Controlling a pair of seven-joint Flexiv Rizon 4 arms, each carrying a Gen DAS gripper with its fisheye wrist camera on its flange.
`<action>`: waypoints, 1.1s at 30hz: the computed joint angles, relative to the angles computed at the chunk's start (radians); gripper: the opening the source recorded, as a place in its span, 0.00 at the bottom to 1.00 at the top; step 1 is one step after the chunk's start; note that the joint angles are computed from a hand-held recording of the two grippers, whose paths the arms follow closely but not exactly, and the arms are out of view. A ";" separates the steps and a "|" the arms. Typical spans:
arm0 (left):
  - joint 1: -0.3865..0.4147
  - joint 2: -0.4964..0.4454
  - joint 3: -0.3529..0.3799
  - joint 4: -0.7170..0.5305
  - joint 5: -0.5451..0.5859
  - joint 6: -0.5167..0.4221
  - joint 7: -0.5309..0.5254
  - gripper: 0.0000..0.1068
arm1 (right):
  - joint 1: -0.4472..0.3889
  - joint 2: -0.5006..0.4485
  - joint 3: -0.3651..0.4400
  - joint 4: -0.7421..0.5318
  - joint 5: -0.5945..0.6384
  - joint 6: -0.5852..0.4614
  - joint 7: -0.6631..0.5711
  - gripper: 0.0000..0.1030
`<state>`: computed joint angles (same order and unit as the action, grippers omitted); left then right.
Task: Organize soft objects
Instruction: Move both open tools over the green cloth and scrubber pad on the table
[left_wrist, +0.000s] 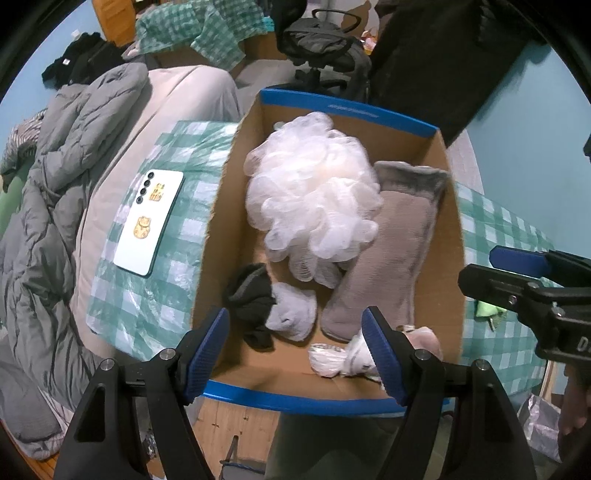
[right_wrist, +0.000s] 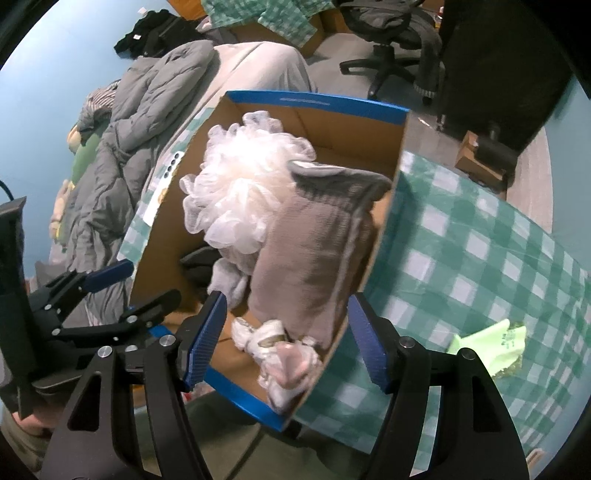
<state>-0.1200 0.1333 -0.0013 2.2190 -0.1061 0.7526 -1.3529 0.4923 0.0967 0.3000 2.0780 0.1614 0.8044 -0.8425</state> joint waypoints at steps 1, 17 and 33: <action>-0.004 0.005 -0.004 0.000 -0.001 0.001 -0.001 0.71 | -0.004 0.012 -0.001 0.009 0.002 -0.003 0.000 0.67; -0.078 0.001 -0.054 -0.023 0.006 -0.011 -0.036 0.72 | -0.051 0.175 -0.024 0.125 0.001 -0.078 0.028 0.67; -0.182 -0.069 -0.108 -0.085 -0.031 -0.013 -0.021 0.72 | -0.124 0.380 -0.058 0.251 0.023 -0.198 0.046 0.67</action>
<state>-0.3022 0.0638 -0.1093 2.1343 -0.1372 0.7398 -1.3740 0.3686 0.4764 0.2424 2.3294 0.1845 0.6064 -0.7961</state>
